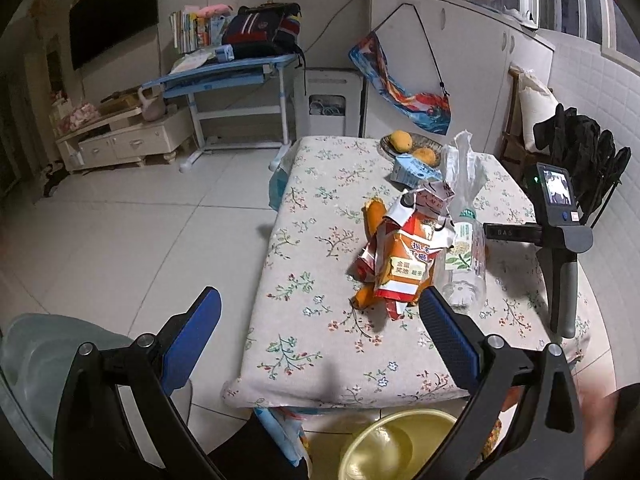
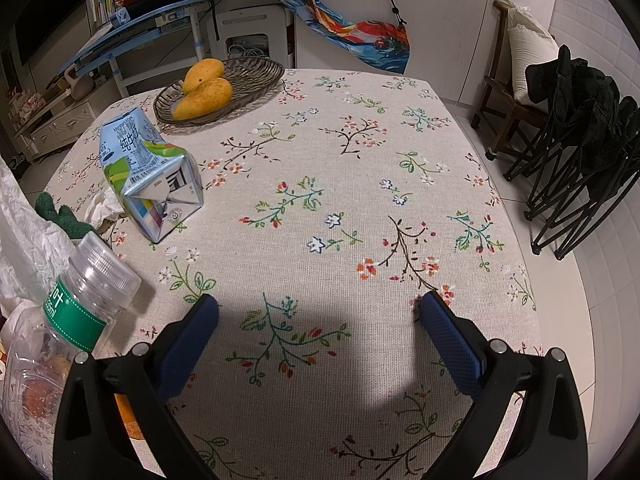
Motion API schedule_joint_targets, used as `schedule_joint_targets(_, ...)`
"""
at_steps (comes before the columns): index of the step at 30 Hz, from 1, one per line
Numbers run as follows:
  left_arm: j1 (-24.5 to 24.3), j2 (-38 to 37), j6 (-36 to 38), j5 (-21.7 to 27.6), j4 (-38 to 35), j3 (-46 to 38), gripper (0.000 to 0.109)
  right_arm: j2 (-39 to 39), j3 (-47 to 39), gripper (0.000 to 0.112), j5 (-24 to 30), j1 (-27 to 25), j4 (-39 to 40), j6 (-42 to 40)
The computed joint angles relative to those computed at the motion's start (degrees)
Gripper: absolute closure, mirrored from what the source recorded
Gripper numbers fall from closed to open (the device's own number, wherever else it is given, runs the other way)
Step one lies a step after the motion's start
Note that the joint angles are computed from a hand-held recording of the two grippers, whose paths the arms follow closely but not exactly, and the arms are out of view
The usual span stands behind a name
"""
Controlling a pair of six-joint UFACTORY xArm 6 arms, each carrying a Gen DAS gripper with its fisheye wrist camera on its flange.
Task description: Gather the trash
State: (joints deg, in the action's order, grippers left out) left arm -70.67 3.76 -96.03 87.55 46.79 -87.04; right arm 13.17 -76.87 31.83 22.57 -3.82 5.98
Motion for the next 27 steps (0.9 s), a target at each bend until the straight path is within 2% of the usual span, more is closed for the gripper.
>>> schedule_joint_targets(14,2.2,3.7,5.0,-3.9,-4.4,-2.9,0.013,0.0,0.1,0.016,-0.1,0.0,0.0,-0.1)
schedule_joint_targets(22,2.7,6.8,8.9,-4.4,-5.2,-6.1,0.013,-0.1,0.2,0.016,0.0,0.1,-0.8,1.2)
schedule_joint_targets(24,3.0,7.3,9.6,-4.5,-5.3,-6.8,0.013,-0.3,0.0,0.016,1.2,0.0,0.5,-1.1)
schedule_joint_targets(26,3.2,7.5,9.8,-4.9,-5.3,-7.0,0.013,-0.8,0.0,0.016,2.4,-0.4,-2.0,1.3)
schedule_joint_targets(27,3.2,7.8,10.0,-5.0,-5.1,-7.4,0.013,-1.3,-0.3,0.016,3.8,-0.8,-6.0,5.3)
